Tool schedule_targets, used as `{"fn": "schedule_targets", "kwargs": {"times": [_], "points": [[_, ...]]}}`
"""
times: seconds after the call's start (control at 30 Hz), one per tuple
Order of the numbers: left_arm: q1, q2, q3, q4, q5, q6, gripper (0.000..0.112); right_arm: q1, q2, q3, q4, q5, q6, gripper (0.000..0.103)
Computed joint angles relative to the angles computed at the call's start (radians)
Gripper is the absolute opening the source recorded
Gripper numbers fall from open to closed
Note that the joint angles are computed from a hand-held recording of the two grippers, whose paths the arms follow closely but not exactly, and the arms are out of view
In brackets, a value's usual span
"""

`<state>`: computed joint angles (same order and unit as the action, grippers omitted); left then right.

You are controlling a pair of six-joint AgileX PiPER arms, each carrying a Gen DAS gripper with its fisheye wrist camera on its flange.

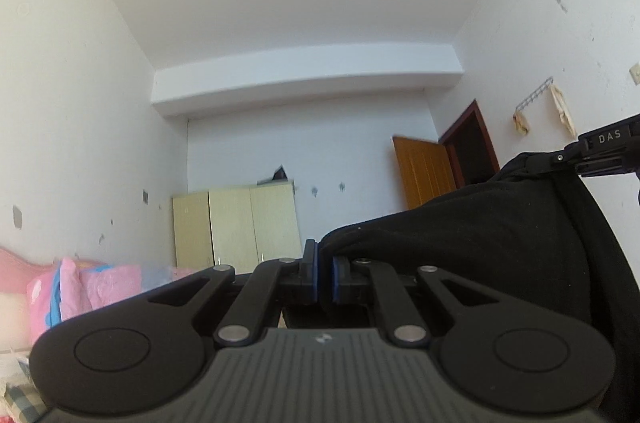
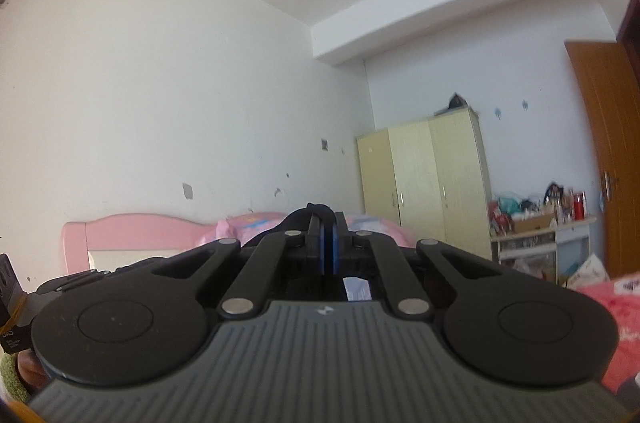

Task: Fold clothes

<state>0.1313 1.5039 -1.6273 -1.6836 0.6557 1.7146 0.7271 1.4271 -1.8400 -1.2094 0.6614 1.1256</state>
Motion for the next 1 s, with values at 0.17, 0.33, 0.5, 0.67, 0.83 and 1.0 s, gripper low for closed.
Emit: {"fn": "schedule_targets", "kwargs": {"times": [0.17,0.33,0.5,0.67,0.83,1.0], "points": [[-0.085,0.143,-0.064,0.156,-0.138,-0.037,0.007,-0.201,0.107,0.018,0.197,-0.120,-0.055,0.002],[-0.162,0.343,-0.174,0.643,-0.266,-0.392,0.012,-0.351,0.353,-0.103,0.477,-0.193,-0.230,0.005],[-0.179,0.552,-0.252,1.117,-0.168,-0.759,0.038,-0.365,0.584,-0.149,0.667,-0.107,-0.263,0.045],[-0.151,0.519,-0.126,1.030,-0.125,-0.633,0.056,-0.355,0.587,0.014,0.693,-0.090,-0.150,0.056],[-0.133,0.402,-0.034,0.770,0.076,-0.280,0.070,-0.370,0.223,0.481,0.398,-0.303,0.289,0.061],[-0.228,0.292,0.160,0.692,0.260,0.063,0.080,-0.242,-0.111,0.880,-0.001,-0.240,0.789,0.065]]}}
